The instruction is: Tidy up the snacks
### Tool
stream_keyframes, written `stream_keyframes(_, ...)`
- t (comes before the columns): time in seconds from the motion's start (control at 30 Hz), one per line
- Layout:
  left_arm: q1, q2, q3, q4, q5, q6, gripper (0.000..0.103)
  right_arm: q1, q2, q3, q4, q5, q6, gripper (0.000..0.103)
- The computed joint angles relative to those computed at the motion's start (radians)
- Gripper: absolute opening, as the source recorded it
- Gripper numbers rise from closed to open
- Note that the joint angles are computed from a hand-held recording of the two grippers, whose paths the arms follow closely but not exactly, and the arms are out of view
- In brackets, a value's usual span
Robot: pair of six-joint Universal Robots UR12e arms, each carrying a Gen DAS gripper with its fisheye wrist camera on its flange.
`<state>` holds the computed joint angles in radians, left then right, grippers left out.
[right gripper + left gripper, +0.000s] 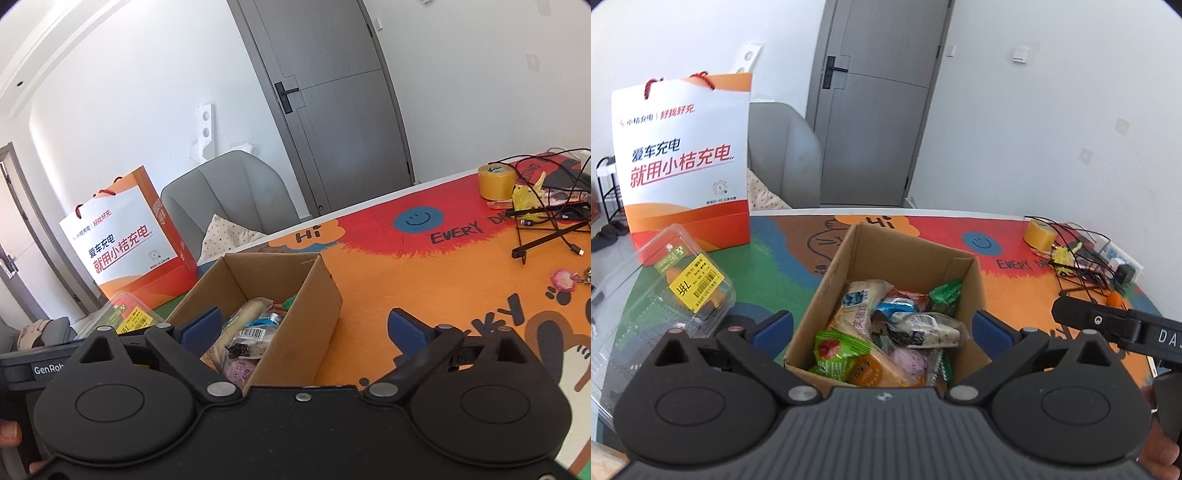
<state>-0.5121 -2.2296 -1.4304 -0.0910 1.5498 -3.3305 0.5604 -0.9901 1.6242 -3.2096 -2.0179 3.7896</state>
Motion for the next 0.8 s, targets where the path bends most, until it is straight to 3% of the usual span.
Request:
stream_keyframes(0.33,-0.014,0.035,-0.039,0.011,0.010,0.062,0.102,0.018,-0.042,0.054,-0.027,-0.051,-0.036,0.103)
stream_keyframes(0.8,-0.014,0.085,-0.112,0.079,0.006,0.081,0.102,0.051,-0.090,0.102,-0.025,-0.130,-0.037,0.103)
